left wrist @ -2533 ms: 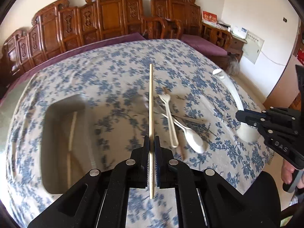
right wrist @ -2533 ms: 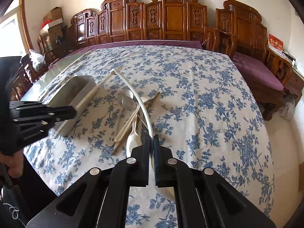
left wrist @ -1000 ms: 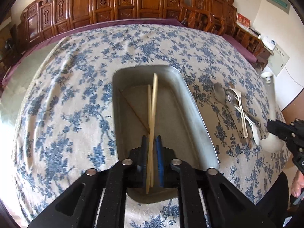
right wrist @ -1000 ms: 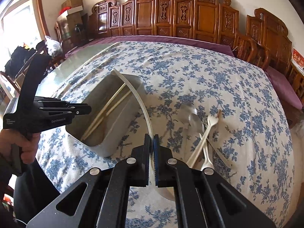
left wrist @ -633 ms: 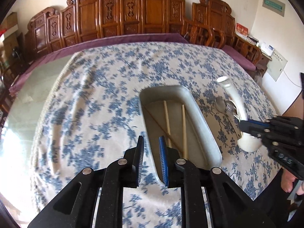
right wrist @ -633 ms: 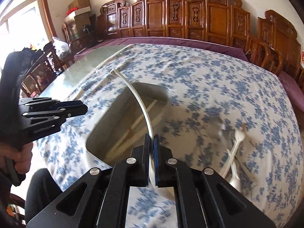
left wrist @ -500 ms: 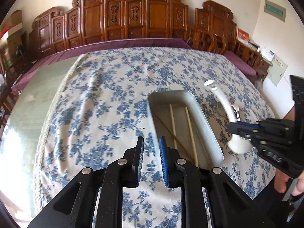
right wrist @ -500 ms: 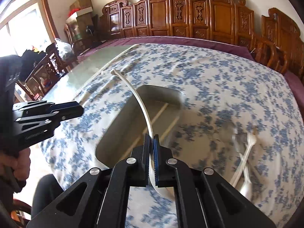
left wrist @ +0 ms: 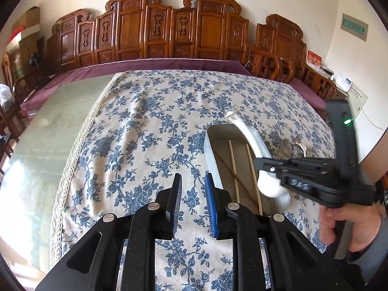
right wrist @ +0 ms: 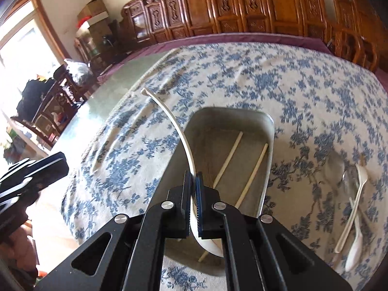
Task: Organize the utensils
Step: 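Lower the white plastic spoon into the metal tray and open the right gripper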
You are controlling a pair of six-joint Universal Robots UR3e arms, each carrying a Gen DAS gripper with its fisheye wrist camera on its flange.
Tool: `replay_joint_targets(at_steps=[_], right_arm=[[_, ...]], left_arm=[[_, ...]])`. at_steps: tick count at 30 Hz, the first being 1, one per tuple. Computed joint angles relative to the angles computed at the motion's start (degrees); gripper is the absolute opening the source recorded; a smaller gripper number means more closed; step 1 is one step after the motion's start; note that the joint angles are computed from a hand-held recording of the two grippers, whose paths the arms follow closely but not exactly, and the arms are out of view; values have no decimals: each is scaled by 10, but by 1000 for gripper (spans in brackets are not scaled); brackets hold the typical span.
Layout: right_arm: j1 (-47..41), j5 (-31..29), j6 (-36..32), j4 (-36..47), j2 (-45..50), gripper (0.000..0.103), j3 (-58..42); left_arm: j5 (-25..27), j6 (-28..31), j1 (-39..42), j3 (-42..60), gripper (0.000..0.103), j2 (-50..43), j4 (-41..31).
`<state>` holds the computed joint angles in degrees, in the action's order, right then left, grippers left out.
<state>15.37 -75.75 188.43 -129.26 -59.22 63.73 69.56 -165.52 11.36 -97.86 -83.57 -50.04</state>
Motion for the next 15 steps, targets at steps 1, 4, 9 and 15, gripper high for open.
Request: replay_joint_targets(at_steps=[1,4,9,15], right_arm=[[2,-7,3,0,7,5,-3],[0,-16,6,2,22,5,-7],[-5,-36,-1,6,37,6,-21],[-6,-49,-35,-9,30,9,-9]], left_arm=[[-2,0,1,2,19,-2,-1],[-6,2,5,0,20,1,-2],[-10,4,10,-4,20,7,-2],[2,-1,-5,-3,20,4,4]])
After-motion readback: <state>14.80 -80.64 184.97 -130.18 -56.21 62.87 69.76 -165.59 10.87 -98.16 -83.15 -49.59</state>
